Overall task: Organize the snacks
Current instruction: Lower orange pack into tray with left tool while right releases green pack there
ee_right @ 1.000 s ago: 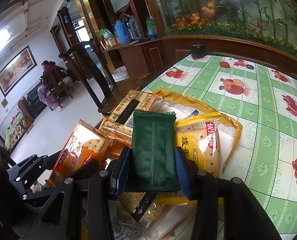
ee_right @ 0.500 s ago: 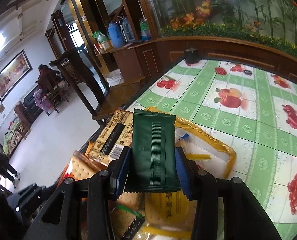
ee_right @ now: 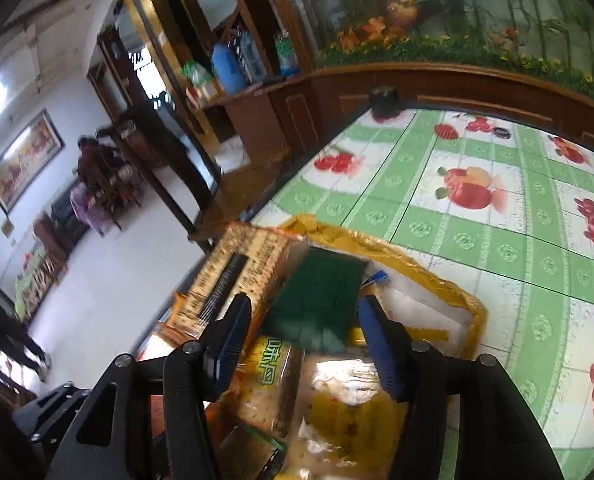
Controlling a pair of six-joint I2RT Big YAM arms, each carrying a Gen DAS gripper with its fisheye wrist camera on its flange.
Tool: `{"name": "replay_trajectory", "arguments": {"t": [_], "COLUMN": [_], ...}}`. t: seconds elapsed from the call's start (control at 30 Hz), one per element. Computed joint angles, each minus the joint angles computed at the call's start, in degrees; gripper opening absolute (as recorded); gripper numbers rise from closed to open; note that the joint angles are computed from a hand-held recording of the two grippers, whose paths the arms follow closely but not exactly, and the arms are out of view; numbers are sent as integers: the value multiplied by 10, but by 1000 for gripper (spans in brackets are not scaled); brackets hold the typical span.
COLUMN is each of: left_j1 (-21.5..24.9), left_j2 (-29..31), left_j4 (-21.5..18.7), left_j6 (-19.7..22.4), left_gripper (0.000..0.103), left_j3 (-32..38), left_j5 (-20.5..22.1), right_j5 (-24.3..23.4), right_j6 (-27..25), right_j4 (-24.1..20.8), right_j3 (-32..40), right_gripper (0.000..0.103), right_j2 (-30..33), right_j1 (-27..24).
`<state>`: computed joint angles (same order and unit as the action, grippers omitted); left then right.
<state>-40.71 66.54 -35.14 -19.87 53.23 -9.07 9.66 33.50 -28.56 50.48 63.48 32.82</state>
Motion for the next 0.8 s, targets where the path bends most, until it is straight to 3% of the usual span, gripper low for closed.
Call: {"name": "replay_trajectory", "arguments": {"t": [0.07, 0.37, 0.43, 0.63, 0.8], "left_j1": [-8, -25, -25, -41, -58], "left_j2": [7, 22, 27, 25, 4], "left_j4": [-1, 1, -4, -13, -19], "left_j6": [3, -6, -12, -14, -27], "left_gripper": [55, 56, 64, 72, 83], "left_j3": [5, 10, 13, 10, -2], "left_j5": [-12, -53, -53, -77, -104], "right_j5": [15, 43, 50, 70, 94], "right_j6": [12, 55, 64, 80, 81], "right_j4": [7, -13, -22, -60, -97], "right_j3": [-16, -75, -85, -101, -104], "right_gripper": [70, 70, 71, 74, 89], "right_j2": [-31, -143, -163, -199, -203], "right_j1": [4, 11, 15, 41, 76]}}
